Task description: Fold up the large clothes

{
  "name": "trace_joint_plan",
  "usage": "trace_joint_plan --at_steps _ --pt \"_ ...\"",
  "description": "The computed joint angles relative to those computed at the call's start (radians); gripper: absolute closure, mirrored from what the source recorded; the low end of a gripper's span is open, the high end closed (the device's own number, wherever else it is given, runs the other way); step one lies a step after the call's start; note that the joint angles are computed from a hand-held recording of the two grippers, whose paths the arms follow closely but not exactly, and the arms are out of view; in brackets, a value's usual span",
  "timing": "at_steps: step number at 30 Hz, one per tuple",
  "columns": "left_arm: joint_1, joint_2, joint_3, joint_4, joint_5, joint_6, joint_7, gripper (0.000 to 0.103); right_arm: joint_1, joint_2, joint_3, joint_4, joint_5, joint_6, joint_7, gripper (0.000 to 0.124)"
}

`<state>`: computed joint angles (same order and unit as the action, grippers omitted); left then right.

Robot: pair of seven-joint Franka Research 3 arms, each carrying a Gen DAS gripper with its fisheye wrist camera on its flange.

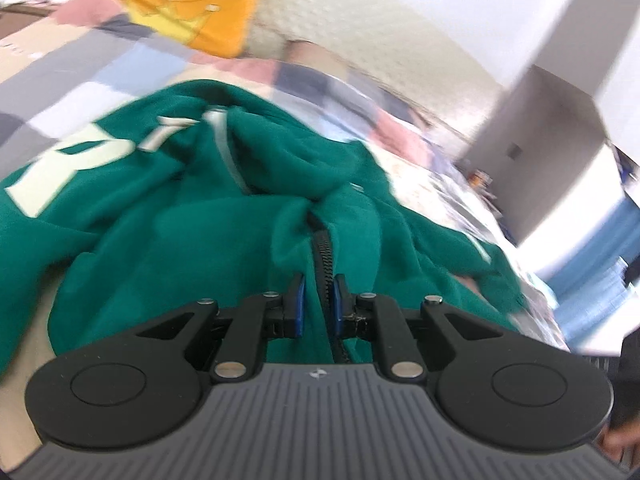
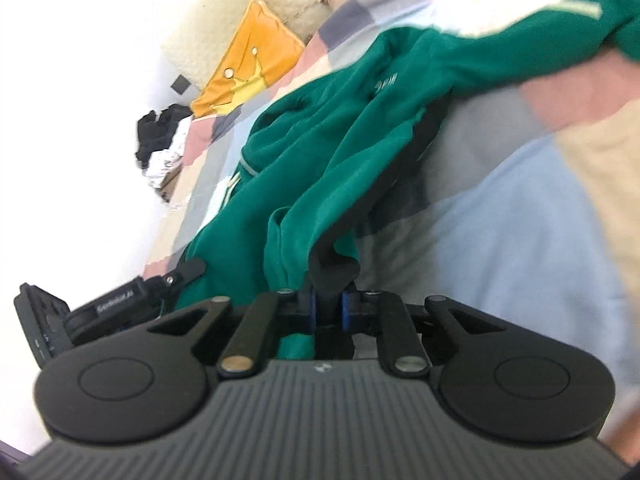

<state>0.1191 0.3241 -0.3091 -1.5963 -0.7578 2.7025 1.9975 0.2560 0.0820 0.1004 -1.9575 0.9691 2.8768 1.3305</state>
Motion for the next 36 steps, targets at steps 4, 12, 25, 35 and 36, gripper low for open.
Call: trace_joint_plan --at_steps 4,12,25,35,36 --pt "-0.011 -0.066 -0.004 -0.073 -0.006 -0.057 0.05 0.087 -0.005 -0.099 -0.037 -0.091 -0.267 -0.038 0.211 0.11" --pt "-0.153 -0.067 0.082 -0.126 0.336 -0.165 -0.142 0.087 -0.052 -0.116 -0.045 -0.144 -0.724 -0.197 0.65 0.111" --pt "-0.121 -0.059 0.037 -0.139 0.364 -0.14 -0.162 0.061 -0.034 -0.104 -0.052 -0.163 -0.922 -0.168 0.9 0.096" --pt "-0.115 -0.142 0.031 -0.222 0.194 0.009 -0.026 0.045 -0.025 -0.067 -0.029 -0.105 -1.262 0.062 1.115 0.06" --pt "-0.118 -0.148 0.038 -0.227 0.188 0.024 -0.031 0.045 -0.016 -0.048 -0.033 -0.084 -1.268 0.083 1.122 0.06"
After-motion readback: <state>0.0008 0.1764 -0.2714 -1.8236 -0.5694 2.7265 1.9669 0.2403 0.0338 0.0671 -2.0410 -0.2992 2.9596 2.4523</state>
